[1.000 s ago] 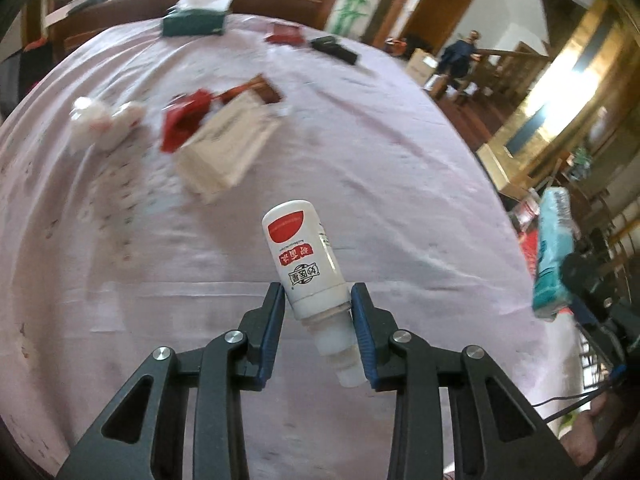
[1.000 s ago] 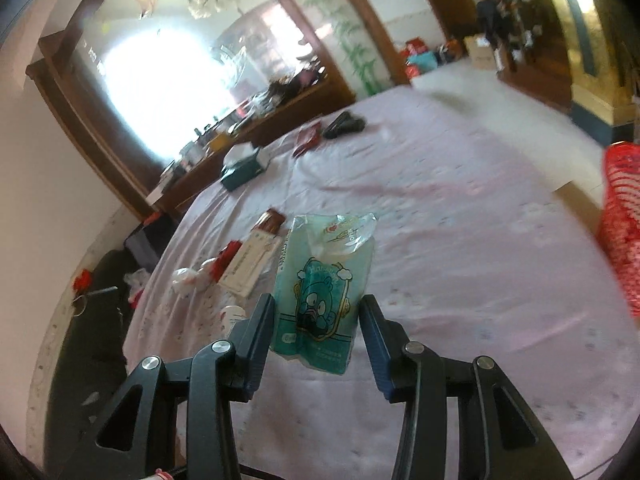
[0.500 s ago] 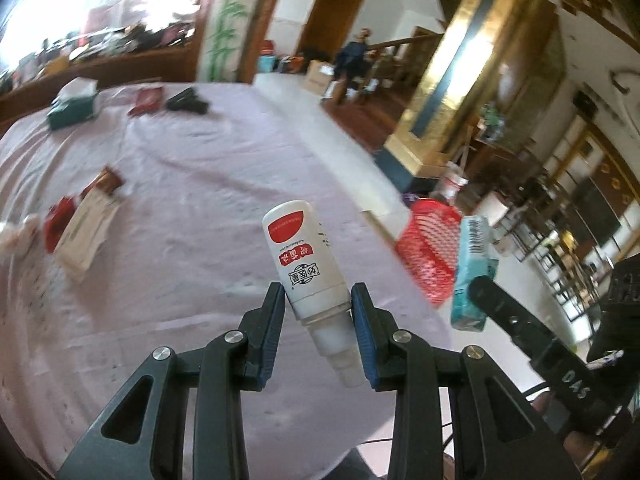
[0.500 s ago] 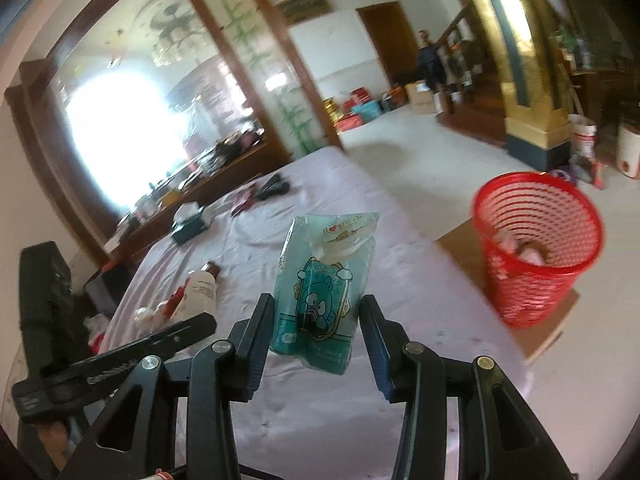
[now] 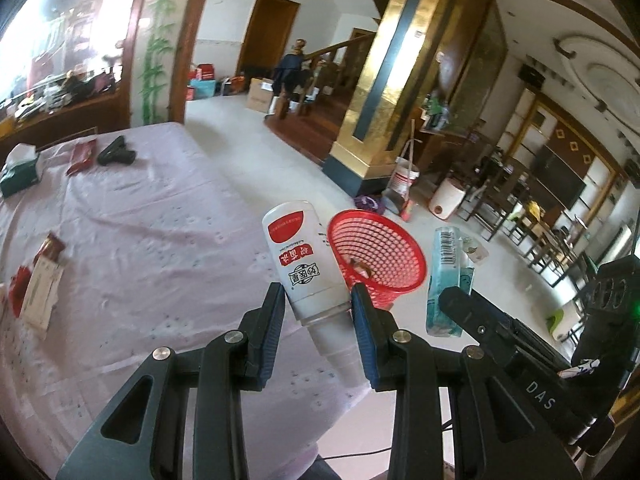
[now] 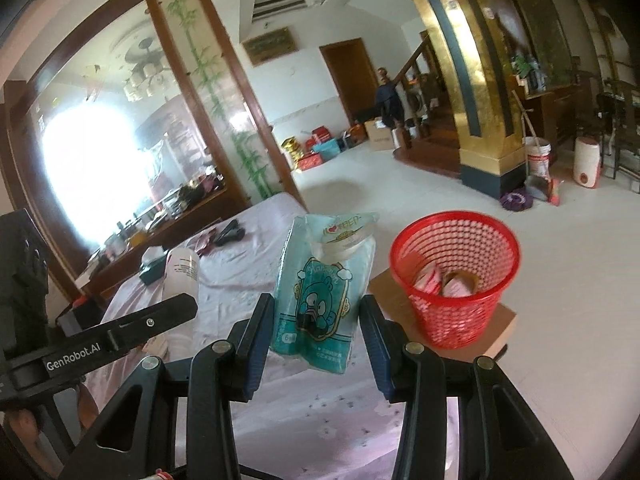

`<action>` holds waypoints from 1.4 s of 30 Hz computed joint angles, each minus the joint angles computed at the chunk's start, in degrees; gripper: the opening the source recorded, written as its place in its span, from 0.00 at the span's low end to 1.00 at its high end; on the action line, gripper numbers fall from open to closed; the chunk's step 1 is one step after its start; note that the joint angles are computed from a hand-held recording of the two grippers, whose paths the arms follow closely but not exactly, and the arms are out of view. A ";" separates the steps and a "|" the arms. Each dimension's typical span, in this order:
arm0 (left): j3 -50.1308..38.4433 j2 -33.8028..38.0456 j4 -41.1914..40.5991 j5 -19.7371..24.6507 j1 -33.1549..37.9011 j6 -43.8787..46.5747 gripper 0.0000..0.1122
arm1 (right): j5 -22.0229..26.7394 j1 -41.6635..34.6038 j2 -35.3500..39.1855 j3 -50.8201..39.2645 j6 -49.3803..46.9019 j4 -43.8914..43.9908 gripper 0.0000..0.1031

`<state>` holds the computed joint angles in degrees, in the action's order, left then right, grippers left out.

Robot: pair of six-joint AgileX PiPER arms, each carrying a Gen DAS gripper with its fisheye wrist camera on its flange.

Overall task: Collect trash
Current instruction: 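Carry the white bottle with the left gripper while the right gripper carries the teal pack to the basket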

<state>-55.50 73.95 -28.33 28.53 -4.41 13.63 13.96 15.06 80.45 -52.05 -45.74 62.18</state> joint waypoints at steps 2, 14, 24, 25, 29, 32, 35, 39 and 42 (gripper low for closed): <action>-1.05 0.77 -0.91 0.32 -0.92 0.92 0.29 | 0.08 -1.07 -0.99 0.44 -0.08 -0.04 0.45; -9.16 6.03 1.03 1.04 -6.40 0.25 0.29 | 0.80 -6.98 -2.42 0.16 3.04 -3.12 0.45; -17.37 13.95 -1.45 1.95 -8.14 4.75 0.29 | 1.16 -10.75 -0.34 -1.34 0.50 -0.76 0.45; -18.09 14.73 -1.56 2.09 -8.18 4.98 0.29 | 0.99 -10.85 -0.18 -1.51 0.98 -1.25 0.45; -21.77 18.87 -1.81 2.90 -8.46 5.80 0.29 | 1.04 -11.90 1.54 -2.81 0.24 -0.79 0.45; -24.79 21.95 -1.49 3.72 -8.90 5.58 0.29 | 1.46 -12.84 3.34 -4.18 -0.83 0.12 0.45; -27.77 25.21 -2.36 4.91 -9.08 5.99 0.29 | 1.99 -13.77 5.76 -6.08 -0.98 0.04 0.45; -31.37 28.83 -1.95 5.47 -9.32 6.28 0.29 | 2.76 -15.33 8.98 -8.26 -2.36 1.25 0.45; -34.76 31.87 -1.47 6.29 -9.35 6.36 0.29 | 3.73 -16.98 11.69 -10.46 -2.94 1.24 0.45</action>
<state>-90.26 105.82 -29.81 34.81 -13.76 19.98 17.69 -1.92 92.15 -62.50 -48.68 63.42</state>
